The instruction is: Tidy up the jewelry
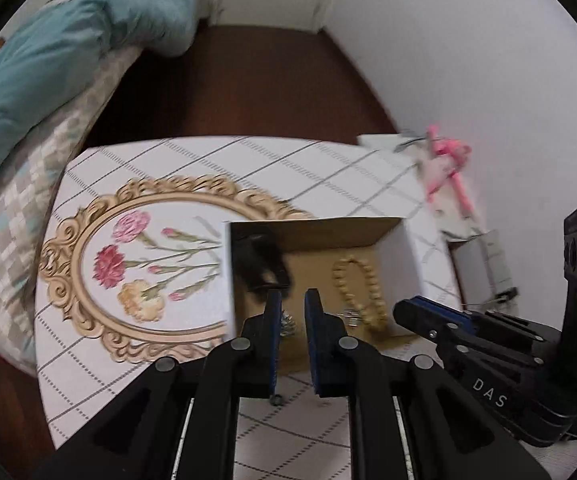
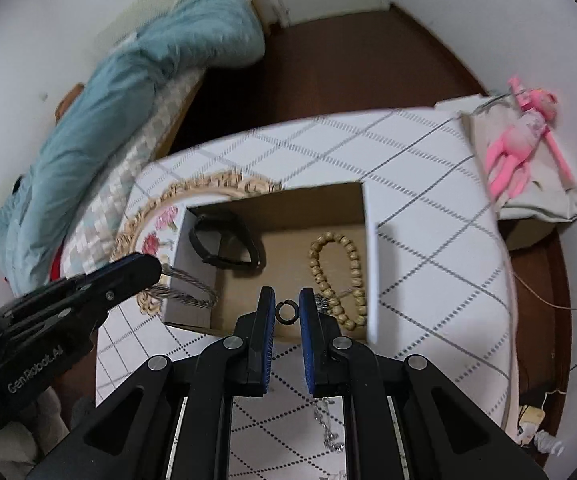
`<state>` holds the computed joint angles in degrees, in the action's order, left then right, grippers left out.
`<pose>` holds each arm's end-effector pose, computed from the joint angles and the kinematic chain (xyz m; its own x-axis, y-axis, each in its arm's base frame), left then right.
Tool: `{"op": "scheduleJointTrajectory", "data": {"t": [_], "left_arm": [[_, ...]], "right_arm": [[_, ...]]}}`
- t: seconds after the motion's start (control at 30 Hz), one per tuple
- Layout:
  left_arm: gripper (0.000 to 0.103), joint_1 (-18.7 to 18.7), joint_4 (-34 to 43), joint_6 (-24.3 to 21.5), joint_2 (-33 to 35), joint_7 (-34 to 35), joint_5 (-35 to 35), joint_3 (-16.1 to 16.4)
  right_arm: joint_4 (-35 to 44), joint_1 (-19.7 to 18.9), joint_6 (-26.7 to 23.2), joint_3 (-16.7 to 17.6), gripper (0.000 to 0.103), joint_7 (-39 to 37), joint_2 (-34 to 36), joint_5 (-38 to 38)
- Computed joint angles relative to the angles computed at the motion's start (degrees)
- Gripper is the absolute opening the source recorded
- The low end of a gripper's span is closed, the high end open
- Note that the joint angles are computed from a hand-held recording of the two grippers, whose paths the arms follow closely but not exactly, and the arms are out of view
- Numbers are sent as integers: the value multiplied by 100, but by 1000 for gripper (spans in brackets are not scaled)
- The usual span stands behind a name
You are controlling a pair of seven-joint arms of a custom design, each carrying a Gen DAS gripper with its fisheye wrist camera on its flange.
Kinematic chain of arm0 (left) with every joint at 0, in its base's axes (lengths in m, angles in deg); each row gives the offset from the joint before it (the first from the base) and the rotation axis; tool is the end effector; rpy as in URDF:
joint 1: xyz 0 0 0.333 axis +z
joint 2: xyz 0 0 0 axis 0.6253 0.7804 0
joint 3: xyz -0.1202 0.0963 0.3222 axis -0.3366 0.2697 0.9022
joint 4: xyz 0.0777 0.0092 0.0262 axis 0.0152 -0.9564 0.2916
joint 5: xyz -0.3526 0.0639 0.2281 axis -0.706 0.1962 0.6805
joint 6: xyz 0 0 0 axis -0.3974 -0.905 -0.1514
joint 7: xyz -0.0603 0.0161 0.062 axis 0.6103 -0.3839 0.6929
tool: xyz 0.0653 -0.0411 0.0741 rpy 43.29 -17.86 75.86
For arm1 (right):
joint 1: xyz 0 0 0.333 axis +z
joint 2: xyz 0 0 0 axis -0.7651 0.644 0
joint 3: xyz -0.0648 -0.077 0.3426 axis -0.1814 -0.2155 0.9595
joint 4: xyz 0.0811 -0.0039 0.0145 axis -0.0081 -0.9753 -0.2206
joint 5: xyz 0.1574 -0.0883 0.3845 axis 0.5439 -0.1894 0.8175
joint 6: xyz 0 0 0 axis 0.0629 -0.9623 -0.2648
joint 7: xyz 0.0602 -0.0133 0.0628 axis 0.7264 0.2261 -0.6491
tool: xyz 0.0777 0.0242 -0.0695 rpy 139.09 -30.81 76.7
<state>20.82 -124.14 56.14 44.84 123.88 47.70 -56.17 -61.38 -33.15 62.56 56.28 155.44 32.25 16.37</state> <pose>0.6288 -0.3646 0.4670 0.0396 -0.9749 0.2193 -0.9080 -0.1267 -0.3993 0.6522 0.2502 0.4456 0.2074 -0.9252 -0.3178 -0.9386 -0.0966 -0.3312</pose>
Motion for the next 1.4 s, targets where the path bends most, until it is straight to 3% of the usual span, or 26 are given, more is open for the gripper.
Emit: {"op": "scheduleJointTrajectory", "data": {"t": [0.1,0.13,0.2,0.23,0.27,0.4,0.53,0.6,0.63,0.67,0.77,1.1,1.4], "left_arm": [[13,-4,135,-262,102,-135,-3,64],[18,-47,181,-405,119,-244,111,125],[36,-103,132,-459,84,-433,333,203],[52,-131,130,-507,74,-533,457,238],[62,-150,99,-514,50,-625,575,265],[68,-225,-44,-645,-52,-997,1037,333],[88,-305,-231,-689,-141,-1401,1514,375],[95,-313,-374,-585,-191,-1550,1688,359],[101,-312,-421,-548,-202,-1602,1742,345],[103,-313,-468,-519,-213,-1653,1783,331],[103,-353,-507,-544,-195,-1776,1916,303],[103,-445,-505,-649,-201,-1936,2053,241],[103,-563,-712,-798,-584,-2472,2577,233]], "right_arm": [[498,44,-515,-62,15,219,398,-197],[648,59,-647,-74,16,273,513,-267],[778,98,-711,-100,32,373,624,-388],[798,108,-684,-102,43,390,642,-423],[801,133,-632,-113,46,409,645,-491],[671,284,-398,-229,46,622,534,-939],[265,470,6,-420,46,1073,238,-1639],[56,599,175,-559,56,1446,86,-2222],[-62,670,256,-634,67,1677,8,-2564],[-128,674,282,-641,79,1801,-43,-2742],[-318,715,272,-698,98,2265,-167,-3376],[-672,528,345,-554,102,2733,-391,-3958],[-1079,417,619,-470,102,3141,-834,-4323]]}}
